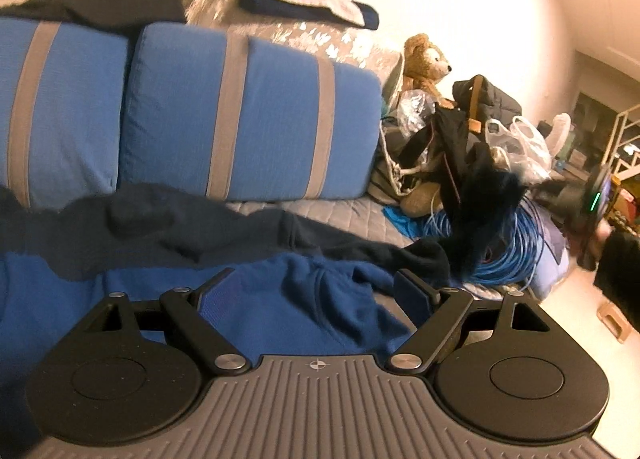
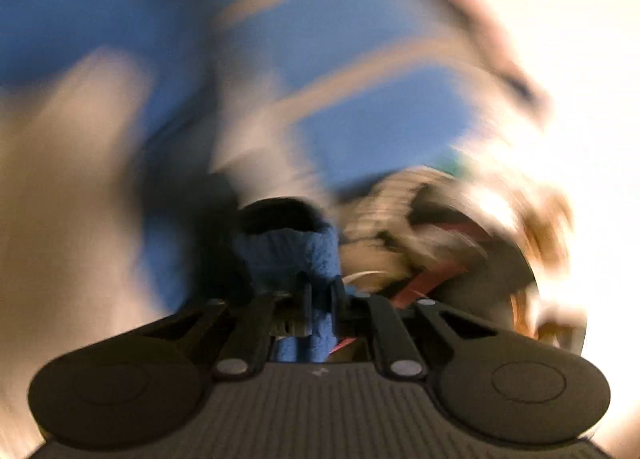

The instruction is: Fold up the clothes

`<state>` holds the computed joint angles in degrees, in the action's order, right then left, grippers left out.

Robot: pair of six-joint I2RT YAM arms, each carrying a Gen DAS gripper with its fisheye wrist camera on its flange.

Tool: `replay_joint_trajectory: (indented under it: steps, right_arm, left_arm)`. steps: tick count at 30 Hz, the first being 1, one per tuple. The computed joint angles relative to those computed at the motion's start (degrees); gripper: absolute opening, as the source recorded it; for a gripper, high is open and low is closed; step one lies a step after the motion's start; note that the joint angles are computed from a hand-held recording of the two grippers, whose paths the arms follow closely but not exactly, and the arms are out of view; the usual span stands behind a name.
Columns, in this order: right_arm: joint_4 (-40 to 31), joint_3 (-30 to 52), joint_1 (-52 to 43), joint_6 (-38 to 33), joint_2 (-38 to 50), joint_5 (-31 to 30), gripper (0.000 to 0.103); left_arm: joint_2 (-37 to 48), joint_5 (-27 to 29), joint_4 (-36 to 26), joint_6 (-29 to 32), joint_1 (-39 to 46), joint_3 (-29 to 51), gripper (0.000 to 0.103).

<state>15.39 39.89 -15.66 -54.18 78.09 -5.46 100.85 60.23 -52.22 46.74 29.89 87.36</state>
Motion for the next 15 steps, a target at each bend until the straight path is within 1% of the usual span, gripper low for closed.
replay_joint_trajectory:
  steps: [1,3,4,5,7,10,12,15]
  right_arm:
    - [-1.39,4.02,-3.66,13.64,-1.64,-3.36,0.008]
    - [-0.77,8.75,-12.20,35.64,-2.82,-9.18,0.008]
    - [-0.60,10.67,-16.49,45.41,-1.96,-10.78,0.008]
    - [-1.06,12.04,-19.78,52.72,-0.32,-11.40,0.008]
    - [-2.04,12.76,-23.16,59.79,3.29,-8.98,0.008]
    - [-4.24,10.80,-25.26,65.17,7.14,-3.54,0.008]
    - [-4.28,8.09,-26.99,69.34,8.29,-3.63,0.008]
    - [-2.34,4.24,-28.41,70.84,8.69,-4.96,0.008]
  left_arm:
    - [-0.38,0.57,-0.18,-0.22,0.10,0.61,0.085]
    - [-1.09,2.35,-0.17,-0.62,0.41,1.34,0.085]
    - [-1.43,3.24,-0.11,-0.87,0.57,1.72,0.085]
    - [-1.92,3.71,0.58,-1.46,0.61,1.49,0.085]
    - [-2.86,4.09,2.29,-2.58,0.68,0.49,0.085]
    - [-3.73,3.70,3.68,-3.45,0.73,-1.31,0.085]
    - [-3.57,2.80,2.99,-2.60,0.72,-1.37,0.085]
    - [-3.60,1.71,3.01,-1.92,0.89,-1.76,0.085]
